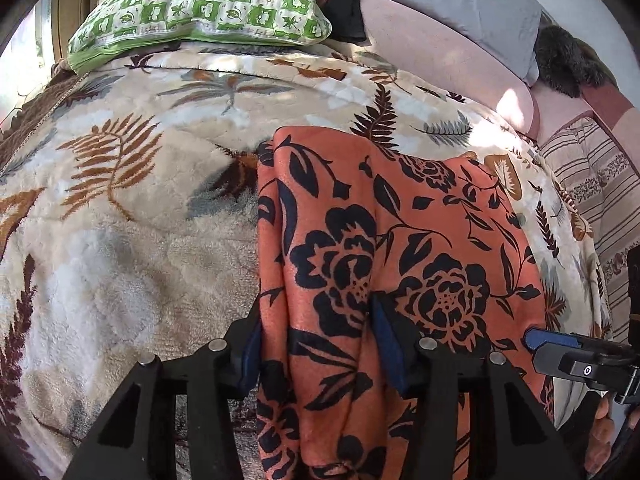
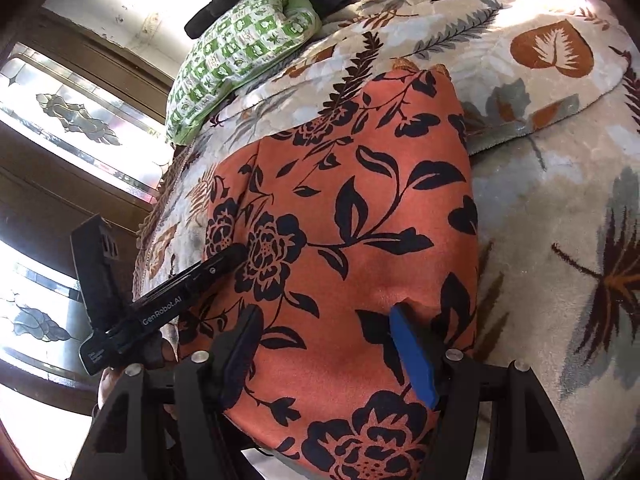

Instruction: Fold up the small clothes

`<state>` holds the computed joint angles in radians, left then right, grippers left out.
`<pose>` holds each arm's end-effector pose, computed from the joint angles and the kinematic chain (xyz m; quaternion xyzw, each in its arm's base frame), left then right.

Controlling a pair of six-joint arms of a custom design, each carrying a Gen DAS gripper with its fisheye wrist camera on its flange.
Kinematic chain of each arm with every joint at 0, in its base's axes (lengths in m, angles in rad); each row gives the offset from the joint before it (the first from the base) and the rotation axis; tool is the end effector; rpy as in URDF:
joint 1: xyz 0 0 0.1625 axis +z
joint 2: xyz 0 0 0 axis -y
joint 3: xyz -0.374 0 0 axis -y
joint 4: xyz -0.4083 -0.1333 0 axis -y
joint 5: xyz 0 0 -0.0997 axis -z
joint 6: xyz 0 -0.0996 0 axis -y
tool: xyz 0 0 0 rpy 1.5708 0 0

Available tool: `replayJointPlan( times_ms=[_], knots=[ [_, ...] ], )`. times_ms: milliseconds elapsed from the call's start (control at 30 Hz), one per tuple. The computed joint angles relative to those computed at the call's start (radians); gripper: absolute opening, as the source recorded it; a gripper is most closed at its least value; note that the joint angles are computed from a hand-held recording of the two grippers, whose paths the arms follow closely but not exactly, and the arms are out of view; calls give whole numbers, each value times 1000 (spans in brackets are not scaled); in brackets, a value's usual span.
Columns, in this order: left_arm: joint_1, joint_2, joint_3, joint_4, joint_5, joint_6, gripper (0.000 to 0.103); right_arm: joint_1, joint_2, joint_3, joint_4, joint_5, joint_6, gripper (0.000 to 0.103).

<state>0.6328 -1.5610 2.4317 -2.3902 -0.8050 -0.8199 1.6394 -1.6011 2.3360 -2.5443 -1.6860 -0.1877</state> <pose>-0.1727 -0.3776 0.1474 0.0643 0.9251 -0.2724 0.2566 0.1498 -0.4025 0.1900 0.1199 -0.9840 0.1152 0.0641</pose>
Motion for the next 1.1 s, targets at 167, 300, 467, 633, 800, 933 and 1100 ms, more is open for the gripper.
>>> replayJointPlan(
  times_ms=[167,300,467,633,800,933,1100],
  knots=[
    [2,-5,15,-37,0,28,53,58,19,-59,-1,-14,20,70],
    [1,-8,22,-47,7,44,55,60,103,-146,-19,7,52,70],
    [-15,10,20,-39,40,56,56,-37,229,-197,-48,25,135,71],
    [-15,11,22,-41,49,59,57,13,225,-184,-69,-55,66,71],
    [-29,15,26,-30,72,54,58,30,165,-147,-60,-67,88,71],
    [-42,20,27,-17,92,46,58,45,60,-67,-52,-91,20,71],
    [-56,13,24,22,104,22,58,-2,-107,40,-30,-78,-3,77]
  ],
)
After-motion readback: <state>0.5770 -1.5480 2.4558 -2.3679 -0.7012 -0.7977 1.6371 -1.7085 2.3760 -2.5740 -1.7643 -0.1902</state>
